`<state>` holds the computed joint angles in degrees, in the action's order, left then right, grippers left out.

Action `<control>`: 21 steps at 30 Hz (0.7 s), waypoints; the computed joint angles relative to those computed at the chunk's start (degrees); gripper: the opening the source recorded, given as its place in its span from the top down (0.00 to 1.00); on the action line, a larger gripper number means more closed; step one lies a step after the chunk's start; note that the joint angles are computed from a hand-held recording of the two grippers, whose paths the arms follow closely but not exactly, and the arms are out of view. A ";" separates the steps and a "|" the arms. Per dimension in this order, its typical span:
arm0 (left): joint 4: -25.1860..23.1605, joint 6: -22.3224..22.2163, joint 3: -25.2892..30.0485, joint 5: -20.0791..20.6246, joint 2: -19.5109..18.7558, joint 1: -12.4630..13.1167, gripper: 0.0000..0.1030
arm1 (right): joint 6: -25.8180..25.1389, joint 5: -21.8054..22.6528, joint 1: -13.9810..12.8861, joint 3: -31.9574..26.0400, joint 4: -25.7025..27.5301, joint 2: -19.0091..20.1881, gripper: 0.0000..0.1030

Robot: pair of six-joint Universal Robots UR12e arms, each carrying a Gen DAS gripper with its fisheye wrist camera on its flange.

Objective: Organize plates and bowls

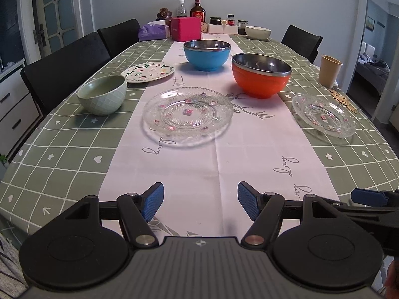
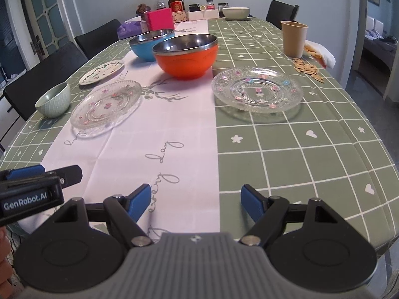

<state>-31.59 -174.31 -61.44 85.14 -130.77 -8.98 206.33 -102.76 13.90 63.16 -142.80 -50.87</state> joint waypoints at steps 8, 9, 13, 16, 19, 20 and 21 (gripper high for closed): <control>-0.54 -0.16 0.06 -0.34 -0.01 0.09 0.22 | -2.15 2.83 0.20 -1.01 1.50 0.46 0.24; -0.69 -0.32 0.11 -0.40 -0.02 0.11 0.22 | -2.33 3.08 0.22 -1.02 1.38 0.48 0.24; -0.67 -0.62 0.09 -0.35 0.01 0.09 0.22 | -2.36 3.33 0.30 -1.07 1.15 0.54 0.24; 0.29 -1.33 -0.28 -0.82 0.15 0.20 0.22 | -1.61 3.85 0.22 -0.03 -2.21 0.26 0.25; 1.45 -1.42 -0.59 -0.78 0.23 0.19 0.22 | -2.72 3.25 0.45 0.02 -3.98 0.35 0.25; 1.78 -1.23 -0.70 -0.74 0.23 0.16 0.22 | -2.89 3.13 0.51 -0.02 -4.08 0.38 0.25; 1.65 -1.31 -0.55 -0.77 0.14 0.15 0.22 | -3.08 3.11 0.54 -0.07 -4.13 0.41 0.25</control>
<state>-29.94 -175.62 -61.99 84.37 -130.63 -8.82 203.25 -99.65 14.44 63.09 -146.93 -50.46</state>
